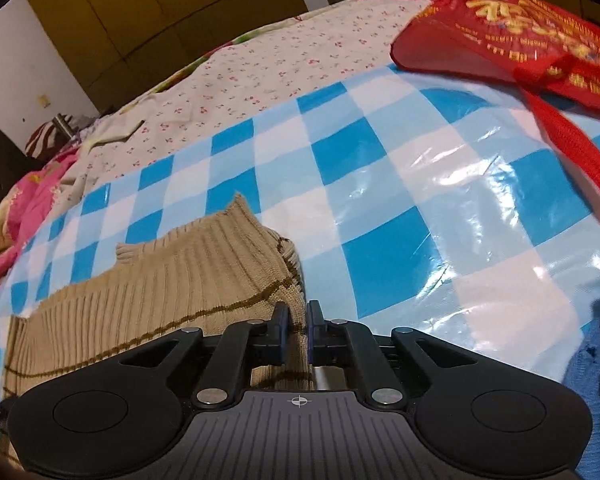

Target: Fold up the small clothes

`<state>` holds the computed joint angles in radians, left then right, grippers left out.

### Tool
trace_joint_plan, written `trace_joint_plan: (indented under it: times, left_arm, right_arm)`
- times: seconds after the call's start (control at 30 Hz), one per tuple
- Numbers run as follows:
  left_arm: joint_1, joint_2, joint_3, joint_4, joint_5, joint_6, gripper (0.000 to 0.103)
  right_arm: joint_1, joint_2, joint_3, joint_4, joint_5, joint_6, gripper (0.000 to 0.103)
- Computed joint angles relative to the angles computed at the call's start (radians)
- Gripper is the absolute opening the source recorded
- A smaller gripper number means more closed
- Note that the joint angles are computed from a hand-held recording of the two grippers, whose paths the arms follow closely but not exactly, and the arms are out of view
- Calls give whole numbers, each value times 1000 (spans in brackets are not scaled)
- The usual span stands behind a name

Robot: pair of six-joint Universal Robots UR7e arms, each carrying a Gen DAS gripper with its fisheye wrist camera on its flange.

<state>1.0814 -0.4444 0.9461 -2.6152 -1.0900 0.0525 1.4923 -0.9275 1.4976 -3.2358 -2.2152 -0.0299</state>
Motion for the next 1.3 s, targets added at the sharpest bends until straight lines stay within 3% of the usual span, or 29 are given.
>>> trace_joint_plan:
  times: [0.07,0.2,0.37,0.5,0.63,0.8,0.97,1.17,1.3]
  left_arm:
    - [-11,-33,55,-47,22,16,56]
    - [-28,-108,190,-142,15,71,56]
    - [-41,-155,292,-136,-2,98,56]
    - [-38,-152,304,-64,74,80,58]
    - [-42,-175,342,-84,92,81,59]
    - [-57,-239,443,-139,80,32,59]
    - [-71,-302,566,-171,72,6,59]
    - [-93,-338,689,-294,106,59,59]
    - [-95,-346,709,-316,92,60,59]
  right_arm:
    - [6,-8,10,0,-9,-3,17]
    - [32,-29,63,-88,-28,-42,17]
    - [73,-60,186,-151,10,-133,17]
    - [67,-61,230,-107,-43,-79,17]
    - [52,-83,262,-112,-35,-26,16]
    - [82,-110,309,-184,-36,-30,20]
    - [98,-145,428,-271,22,33,20]
    - [104,-141,516,-302,32,109,20]
    - [118,-137,545,-355,33,91,20]
